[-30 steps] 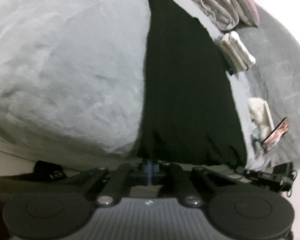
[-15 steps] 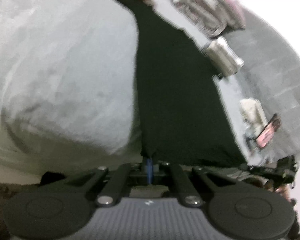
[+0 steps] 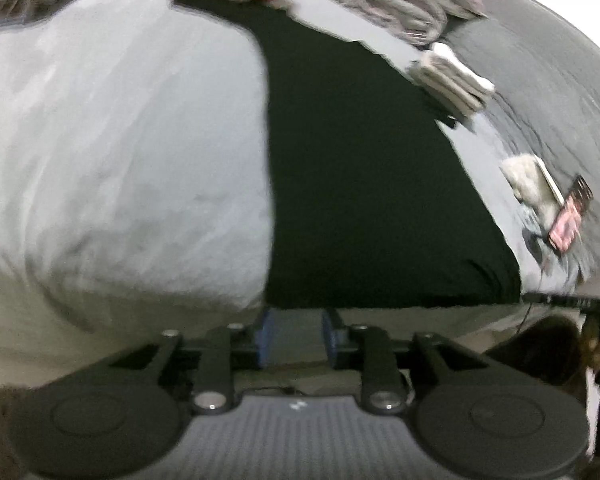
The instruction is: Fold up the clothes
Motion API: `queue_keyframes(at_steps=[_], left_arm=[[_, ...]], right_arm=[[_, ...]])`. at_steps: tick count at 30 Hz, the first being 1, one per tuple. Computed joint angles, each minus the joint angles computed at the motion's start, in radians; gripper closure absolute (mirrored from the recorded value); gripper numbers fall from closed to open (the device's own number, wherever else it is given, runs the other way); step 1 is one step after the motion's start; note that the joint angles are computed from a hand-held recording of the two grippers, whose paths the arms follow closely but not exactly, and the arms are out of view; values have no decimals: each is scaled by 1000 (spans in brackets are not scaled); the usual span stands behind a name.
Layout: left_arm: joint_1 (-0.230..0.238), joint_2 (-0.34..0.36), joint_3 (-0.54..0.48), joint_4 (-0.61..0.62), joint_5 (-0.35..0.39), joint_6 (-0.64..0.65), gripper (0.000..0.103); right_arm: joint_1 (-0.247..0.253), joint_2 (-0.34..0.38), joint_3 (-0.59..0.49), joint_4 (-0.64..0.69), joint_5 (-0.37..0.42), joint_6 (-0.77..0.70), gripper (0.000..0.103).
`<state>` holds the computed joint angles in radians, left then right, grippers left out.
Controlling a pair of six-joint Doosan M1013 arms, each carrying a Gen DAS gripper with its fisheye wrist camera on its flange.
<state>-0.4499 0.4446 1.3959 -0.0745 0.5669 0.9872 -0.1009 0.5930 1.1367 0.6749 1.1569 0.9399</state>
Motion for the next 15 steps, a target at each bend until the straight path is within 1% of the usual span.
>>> queue_keyframes(at_steps=[2, 4, 6, 8, 10, 13, 15], left_arm=[[-8, 2, -10, -9, -33, 62, 75], [-14, 13, -27, -56, -76, 170, 74], [-22, 38, -63, -98, -95, 273, 74], [-28, 67, -103, -127, -93, 356, 74], [-34, 97, -144, -149, -84, 428, 74], [-38, 132, -191, -186, -70, 521, 74], [-42, 156, -219, -192, -60, 554, 74]], right_arm=[[8, -15, 20, 19, -33, -54, 75], [22, -29, 42, 59, -71, -129, 75], [36, -36, 54, 100, -90, -208, 75], [55, -35, 55, 135, -97, -287, 75], [77, -26, 45, 139, -94, -336, 75], [104, -3, 16, 133, -84, -377, 75], [115, 15, -2, 130, -79, -387, 75]])
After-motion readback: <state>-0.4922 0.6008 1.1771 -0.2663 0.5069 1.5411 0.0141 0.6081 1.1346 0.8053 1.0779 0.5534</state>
